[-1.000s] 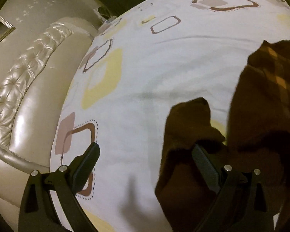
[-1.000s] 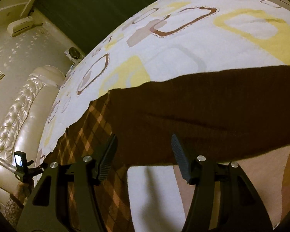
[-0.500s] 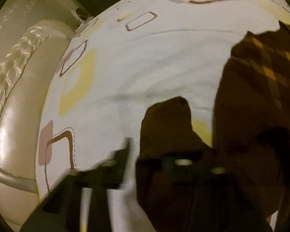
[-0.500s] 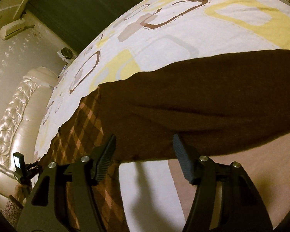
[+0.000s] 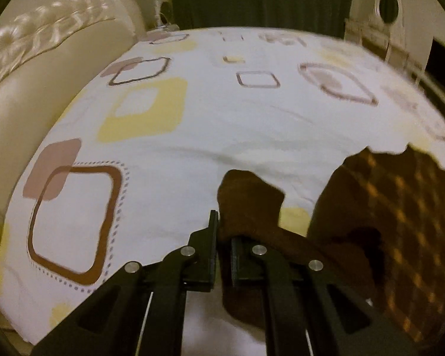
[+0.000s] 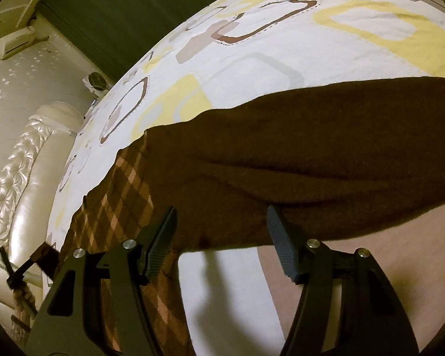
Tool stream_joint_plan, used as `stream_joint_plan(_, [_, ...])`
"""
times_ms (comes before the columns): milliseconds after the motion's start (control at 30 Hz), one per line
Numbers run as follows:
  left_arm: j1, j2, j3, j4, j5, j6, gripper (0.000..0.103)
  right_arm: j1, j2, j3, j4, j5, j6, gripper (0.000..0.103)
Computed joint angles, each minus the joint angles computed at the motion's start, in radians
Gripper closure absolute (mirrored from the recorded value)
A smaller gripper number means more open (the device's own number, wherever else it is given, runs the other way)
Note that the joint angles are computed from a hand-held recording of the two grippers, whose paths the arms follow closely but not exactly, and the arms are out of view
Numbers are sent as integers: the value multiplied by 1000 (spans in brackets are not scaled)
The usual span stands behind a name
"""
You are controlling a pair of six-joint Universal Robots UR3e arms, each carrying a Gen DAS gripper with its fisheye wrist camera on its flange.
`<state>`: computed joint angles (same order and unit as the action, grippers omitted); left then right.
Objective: Fold small clothes
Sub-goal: 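Lift the held sleeve with the left gripper over the sweater body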
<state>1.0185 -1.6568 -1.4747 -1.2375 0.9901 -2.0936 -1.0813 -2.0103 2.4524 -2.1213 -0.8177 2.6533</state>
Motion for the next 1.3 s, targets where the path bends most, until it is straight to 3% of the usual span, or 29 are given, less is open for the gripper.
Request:
stream_joint_plan(133, [172,5,122,-278,-122,164,96,14,-5,8,-31,-13,27,40])
stream_joint_plan(267, [321,-16,227,-555,-183,308,96,31,-15,22,-72,-29,60,39])
stream_joint_plan(367, [408,13,215,-683,-202,410,96,66,-5,36,-146,-58,90,39])
stream_joint_plan(500, [474,93,156,-807,-182,577,96,93,-1,47,-200,-81,119,36])
stream_joint_plan(667, [557,134,247,-1190,-160,923,96,96,-17,47,-191,-88,144,36])
stream_joint_plan(767, [602,115,332,-1381,-89,1096,96,93,-34,51,-177,-90,144,36])
stream_joint_plan(867, [653,139,321,-1423,3,1207,96,100,-38,54,-189,-100,154,36])
stream_joint_plan(1033, [711,185,263,-1393,150,1321,96,114,-36,62,-221,-113,181,35])
stream_joint_plan(1100, [743,193,257,-1376,161,1353,95,119,-39,69,-234,-118,189,35])
stream_joint_plan(1167, [742,118,344,-1400,129,1297,95,123,-38,72,-244,-121,194,35])
stream_joint_plan(1300, [704,-79,541,-1408,-23,1025,94,130,-41,81,-264,-126,207,34])
